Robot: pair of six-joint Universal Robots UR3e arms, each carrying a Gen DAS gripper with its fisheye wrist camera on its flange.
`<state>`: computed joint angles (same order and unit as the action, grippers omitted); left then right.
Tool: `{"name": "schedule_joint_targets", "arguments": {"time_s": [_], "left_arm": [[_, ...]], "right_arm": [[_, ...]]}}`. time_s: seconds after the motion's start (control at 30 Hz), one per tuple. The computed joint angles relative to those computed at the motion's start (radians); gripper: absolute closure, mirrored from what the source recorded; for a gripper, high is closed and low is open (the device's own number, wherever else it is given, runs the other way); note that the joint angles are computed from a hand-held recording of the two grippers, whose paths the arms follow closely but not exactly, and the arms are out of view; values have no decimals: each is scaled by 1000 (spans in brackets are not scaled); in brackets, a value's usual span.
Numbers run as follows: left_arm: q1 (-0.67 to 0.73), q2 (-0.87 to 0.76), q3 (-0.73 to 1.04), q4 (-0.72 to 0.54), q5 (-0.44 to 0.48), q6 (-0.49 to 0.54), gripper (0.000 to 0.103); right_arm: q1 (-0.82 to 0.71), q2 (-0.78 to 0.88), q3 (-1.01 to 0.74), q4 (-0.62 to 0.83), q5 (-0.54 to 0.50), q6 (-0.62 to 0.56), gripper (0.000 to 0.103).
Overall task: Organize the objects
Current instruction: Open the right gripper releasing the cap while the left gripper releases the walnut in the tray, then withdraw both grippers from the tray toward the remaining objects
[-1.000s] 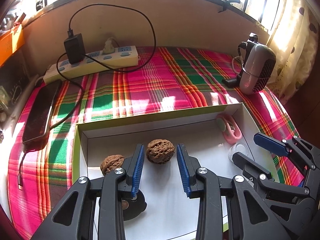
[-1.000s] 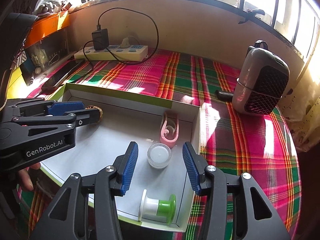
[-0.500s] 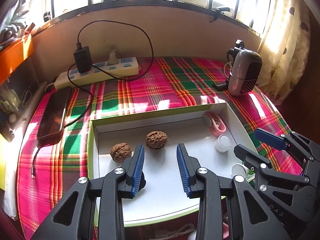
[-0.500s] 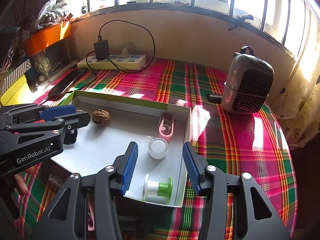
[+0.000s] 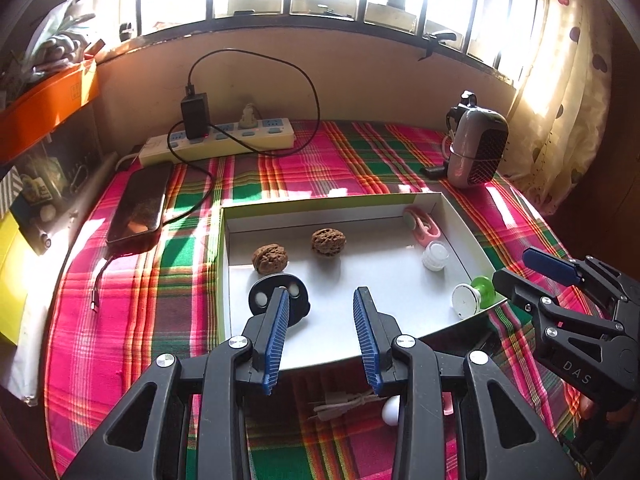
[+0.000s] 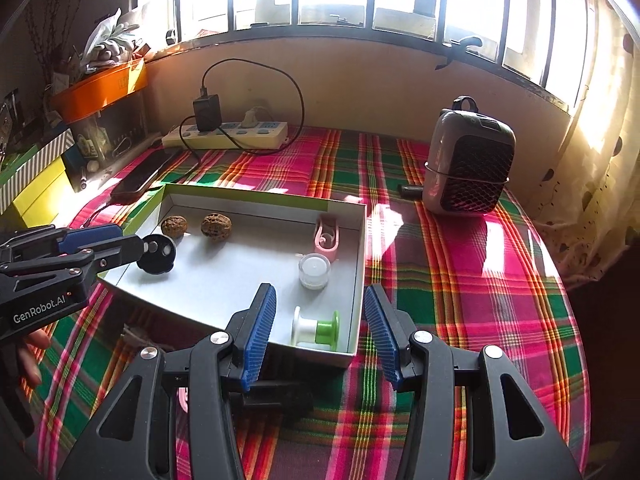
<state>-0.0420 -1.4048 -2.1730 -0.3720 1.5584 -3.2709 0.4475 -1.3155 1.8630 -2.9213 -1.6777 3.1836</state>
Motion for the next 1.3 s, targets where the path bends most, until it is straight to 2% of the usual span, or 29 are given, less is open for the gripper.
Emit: {"name": "schedule_joint_targets", "arguments": {"time_s": [0.13,0.23,0.5,1.0,1.2,1.3], "left_arm": [[27,83,-83,-2,-9,5,71],[65,163,-159,-4,-52,5,71],[134,294,-308,-3,-157,106,71],[116,139,-298,101,-195,303,71],[98,90,-270,99,-208,386,71],[73,55,-248,103,-187,415,71]], "right_arm": [[1,-43,66,-28,-3,8,55],[1,-72,113,-50,-5,13,55],[-2,-145,238,-92,0,22,55],[-8,-174,312,-105,0,53,55],[-20,-170,311,-103,-1,62,55],[-21,-160,305,-99,-1,63,55]]}}
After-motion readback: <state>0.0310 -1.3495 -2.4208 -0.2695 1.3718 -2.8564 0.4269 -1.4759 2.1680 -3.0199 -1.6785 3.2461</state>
